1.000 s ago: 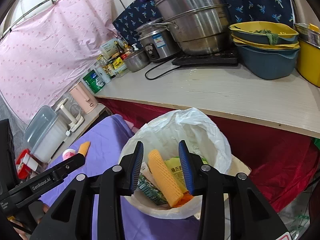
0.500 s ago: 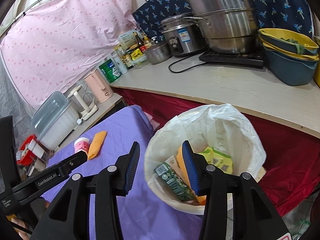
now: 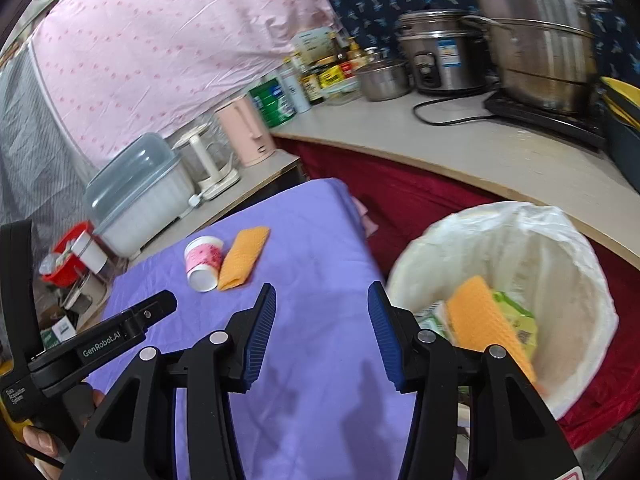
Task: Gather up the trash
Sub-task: 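Withdraw both grippers from the bin back over the table, then grasp the pink paper cup with the left gripper while the right gripper grasps the second mesh sleeve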
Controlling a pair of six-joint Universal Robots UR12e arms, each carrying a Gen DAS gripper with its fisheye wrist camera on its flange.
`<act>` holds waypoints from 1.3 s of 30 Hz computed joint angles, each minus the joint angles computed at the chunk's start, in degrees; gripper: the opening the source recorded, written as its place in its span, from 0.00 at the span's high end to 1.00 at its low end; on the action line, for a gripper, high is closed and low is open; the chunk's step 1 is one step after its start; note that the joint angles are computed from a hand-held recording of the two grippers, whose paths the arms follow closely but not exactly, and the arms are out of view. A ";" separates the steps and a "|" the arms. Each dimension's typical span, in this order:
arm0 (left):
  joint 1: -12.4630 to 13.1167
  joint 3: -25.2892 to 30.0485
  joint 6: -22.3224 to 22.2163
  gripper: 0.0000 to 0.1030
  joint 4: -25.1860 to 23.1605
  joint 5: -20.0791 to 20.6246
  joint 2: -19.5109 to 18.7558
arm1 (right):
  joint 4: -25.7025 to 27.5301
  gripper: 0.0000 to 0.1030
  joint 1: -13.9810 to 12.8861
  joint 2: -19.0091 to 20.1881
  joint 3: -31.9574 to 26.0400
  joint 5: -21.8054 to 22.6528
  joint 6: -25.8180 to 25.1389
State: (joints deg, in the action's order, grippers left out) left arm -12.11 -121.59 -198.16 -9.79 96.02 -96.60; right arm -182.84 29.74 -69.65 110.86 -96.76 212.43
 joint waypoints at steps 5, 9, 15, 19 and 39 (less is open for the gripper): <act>2.94 -0.67 -0.66 0.28 -0.22 0.84 0.14 | 2.14 0.54 1.25 3.77 -4.85 2.45 -2.04; 5.13 -0.48 -0.41 0.28 -0.07 1.40 -0.60 | 4.40 0.54 1.88 7.15 -9.27 4.90 -3.09; 7.54 1.32 0.02 0.26 -0.43 0.92 -2.98 | 8.00 0.54 2.32 12.00 -15.66 7.44 -4.98; 8.78 2.98 -0.38 0.24 -0.39 -0.73 -4.88 | 10.23 0.54 2.23 15.27 -19.76 9.01 -5.34; 10.13 11.51 3.33 0.37 -6.97 -4.67 -14.31 | 15.16 0.67 1.25 22.66 -28.66 12.99 -5.40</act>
State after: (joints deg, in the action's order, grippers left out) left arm -1.98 -110.08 -194.84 -16.76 91.35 -110.91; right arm -167.67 30.99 -46.99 82.20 -83.78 207.03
